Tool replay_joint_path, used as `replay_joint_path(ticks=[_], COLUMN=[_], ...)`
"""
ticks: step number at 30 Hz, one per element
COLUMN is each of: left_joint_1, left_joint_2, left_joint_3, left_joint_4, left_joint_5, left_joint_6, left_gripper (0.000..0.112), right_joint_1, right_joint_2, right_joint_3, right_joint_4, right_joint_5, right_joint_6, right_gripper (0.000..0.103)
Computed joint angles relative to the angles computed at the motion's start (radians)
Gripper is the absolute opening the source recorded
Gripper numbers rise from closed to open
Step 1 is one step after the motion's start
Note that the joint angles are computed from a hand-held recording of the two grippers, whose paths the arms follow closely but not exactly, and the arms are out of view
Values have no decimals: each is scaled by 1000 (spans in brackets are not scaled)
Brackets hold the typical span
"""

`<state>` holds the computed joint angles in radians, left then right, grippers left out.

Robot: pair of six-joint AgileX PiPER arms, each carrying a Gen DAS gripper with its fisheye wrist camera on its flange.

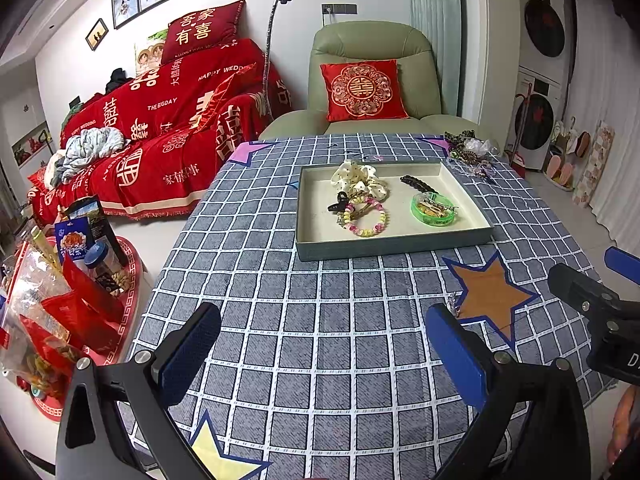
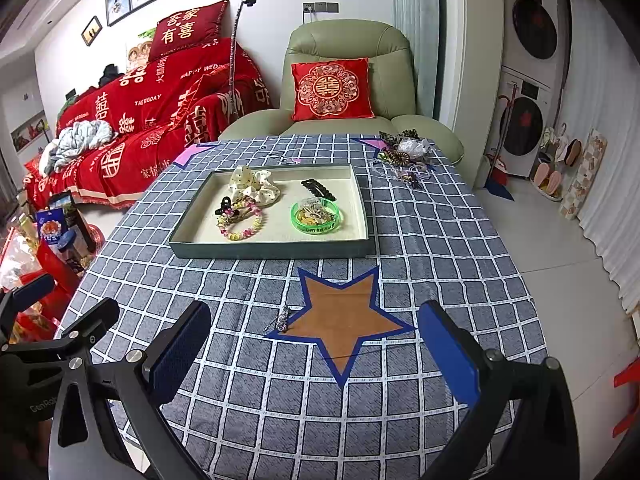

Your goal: Organize jewelry

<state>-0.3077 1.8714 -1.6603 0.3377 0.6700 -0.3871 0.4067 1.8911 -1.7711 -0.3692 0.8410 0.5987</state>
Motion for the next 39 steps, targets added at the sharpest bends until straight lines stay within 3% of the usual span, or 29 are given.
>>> replay_joint_path(ticks=[39], left_joint_1=[-6], left_joint_2=[1], left_joint_3=[-9], left_joint_4=[4], left_joint_5=[6], left_joint_6=[-3], left_gripper=[103], right_joint_1=[5], right_joint_2=[0], right_joint_3=[-10], right_joint_4=[-2], right_joint_5=[5], right_joint_6=[4], right_gripper=[103])
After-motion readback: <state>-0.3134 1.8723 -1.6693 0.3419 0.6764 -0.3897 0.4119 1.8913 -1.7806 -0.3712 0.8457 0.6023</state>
